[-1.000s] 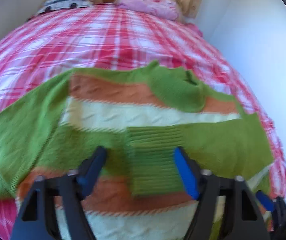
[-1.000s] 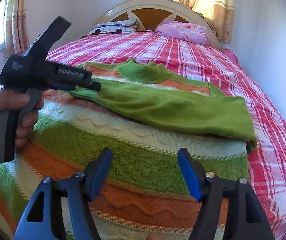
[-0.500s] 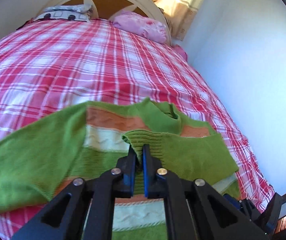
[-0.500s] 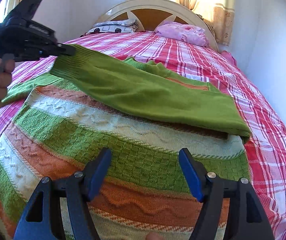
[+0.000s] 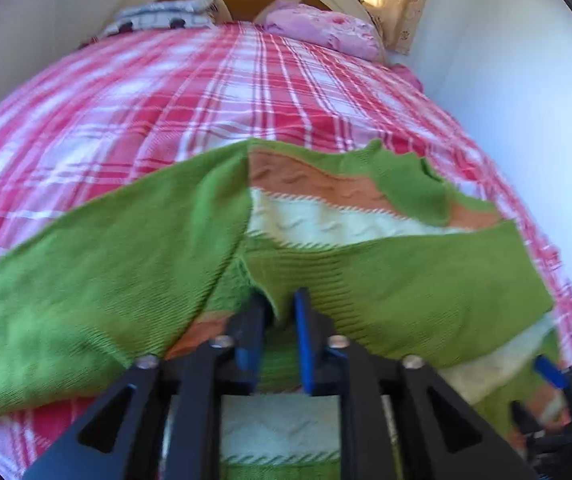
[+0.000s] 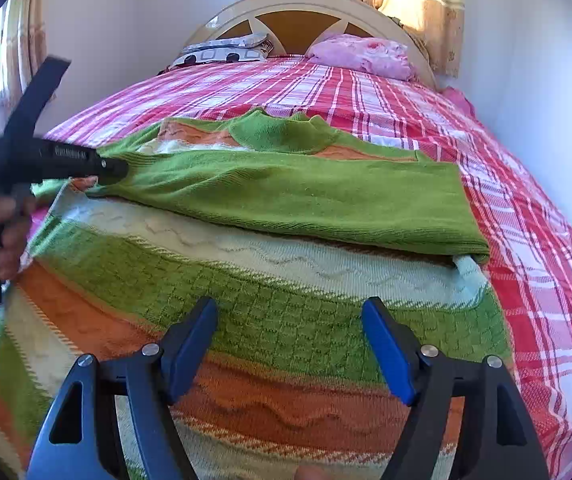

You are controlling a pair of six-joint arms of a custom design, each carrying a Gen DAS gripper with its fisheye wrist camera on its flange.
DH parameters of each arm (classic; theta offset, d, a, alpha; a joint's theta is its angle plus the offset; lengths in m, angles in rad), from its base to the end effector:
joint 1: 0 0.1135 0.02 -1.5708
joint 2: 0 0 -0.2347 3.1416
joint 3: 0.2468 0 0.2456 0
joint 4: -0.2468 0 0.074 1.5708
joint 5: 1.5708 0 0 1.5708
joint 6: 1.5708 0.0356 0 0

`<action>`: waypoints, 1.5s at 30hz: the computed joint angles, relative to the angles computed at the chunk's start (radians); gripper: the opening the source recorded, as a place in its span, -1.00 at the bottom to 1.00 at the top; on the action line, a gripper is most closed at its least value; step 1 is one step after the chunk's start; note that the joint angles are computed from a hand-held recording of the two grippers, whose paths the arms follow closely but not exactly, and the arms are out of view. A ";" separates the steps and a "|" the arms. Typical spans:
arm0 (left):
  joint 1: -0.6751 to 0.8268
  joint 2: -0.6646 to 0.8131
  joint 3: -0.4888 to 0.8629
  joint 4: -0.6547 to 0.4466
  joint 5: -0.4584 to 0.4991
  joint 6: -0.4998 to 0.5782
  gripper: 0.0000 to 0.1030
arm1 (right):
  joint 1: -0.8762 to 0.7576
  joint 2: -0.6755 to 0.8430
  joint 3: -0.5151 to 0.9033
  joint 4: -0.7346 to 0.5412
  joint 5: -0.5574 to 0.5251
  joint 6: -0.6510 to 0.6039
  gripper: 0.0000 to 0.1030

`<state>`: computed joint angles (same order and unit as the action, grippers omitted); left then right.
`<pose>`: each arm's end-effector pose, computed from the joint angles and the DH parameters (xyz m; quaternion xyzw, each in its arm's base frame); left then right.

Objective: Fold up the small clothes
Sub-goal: 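Grasp the other green sleeve cuff with the left gripper, then swing the sleeve across the sweater body with the left gripper and release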

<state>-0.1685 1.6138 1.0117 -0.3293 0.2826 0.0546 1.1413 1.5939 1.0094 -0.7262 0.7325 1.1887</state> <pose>0.3186 -0.0643 0.1757 0.1486 0.9291 -0.1512 0.3030 0.1395 0.2474 0.1697 0.0684 0.9244 -0.0289 0.3741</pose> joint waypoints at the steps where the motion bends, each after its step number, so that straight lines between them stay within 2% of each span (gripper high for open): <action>1: -0.004 -0.037 -0.033 0.017 -0.020 0.021 -0.43 | 0.004 -0.044 -0.016 -0.008 0.008 0.015 0.46; 3: -0.021 -0.091 -0.096 0.067 -0.090 0.048 0.13 | 0.001 -0.107 -0.016 -0.052 0.046 0.040 0.47; 5: -0.027 -0.109 -0.137 0.111 -0.135 0.069 0.28 | -0.040 -0.172 -0.003 -0.088 0.079 0.009 0.50; 8: -0.023 -0.082 -0.124 0.102 -0.146 0.060 0.28 | -0.174 -0.226 -0.027 -0.024 0.001 -0.113 0.53; 10: -0.029 -0.080 -0.127 0.110 -0.162 0.058 0.28 | -0.301 -0.231 -0.073 0.066 -0.140 -0.206 0.54; 13: -0.030 -0.083 -0.135 0.121 -0.169 0.062 0.31 | -0.442 -0.178 -0.134 0.124 -0.296 -0.231 0.53; 15: -0.008 -0.106 -0.144 0.114 -0.134 0.061 0.31 | -0.422 -0.151 -0.111 0.097 -0.264 -0.253 0.54; 17: 0.029 -0.158 -0.174 0.114 -0.091 0.063 0.32 | -0.362 -0.106 -0.014 -0.021 -0.211 -0.203 0.54; 21: 0.164 -0.274 -0.237 0.113 -0.009 0.130 0.47 | -0.276 -0.023 0.159 -0.080 -0.159 -0.225 0.54; 25: 0.348 -0.307 -0.231 0.037 0.076 0.222 0.51 | -0.244 0.190 0.408 -0.055 -0.171 -0.340 0.54; 27: 0.448 -0.300 -0.217 0.004 0.109 0.280 0.53 | -0.254 0.282 0.486 0.007 -0.243 -0.368 0.54; 29: 0.546 -0.277 -0.198 -0.010 0.118 0.338 0.53 | -0.276 0.361 0.528 0.101 -0.329 -0.385 0.54; 33: 0.711 -0.198 -0.124 -0.030 0.152 0.419 0.53 | -0.267 0.491 0.629 0.131 -0.423 -0.393 0.57; 37: 0.858 -0.095 -0.049 0.019 0.146 0.472 0.53 | -0.223 0.535 0.723 0.051 -0.387 -0.423 0.57; 39: 0.912 -0.028 0.000 0.042 0.134 0.472 0.53 | -0.197 0.553 0.788 -0.010 -0.297 -0.422 0.56; 41: 0.953 0.041 0.062 0.052 0.110 0.441 0.54 | -0.186 0.567 0.820 -0.001 -0.239 -0.450 0.56; 43: 0.989 0.085 0.108 0.044 0.122 0.418 0.55 | -0.195 0.626 0.897 -0.038 -0.236 -0.460 0.56; 45: 1.015 0.129 0.153 0.027 0.133 0.392 0.64 | -0.227 0.679 0.945 -0.049 -0.316 -0.463 0.56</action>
<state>0.8463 1.7430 1.1643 -0.3027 0.4159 0.4468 0.9139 2.2730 1.9545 -0.7748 0.4162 0.7260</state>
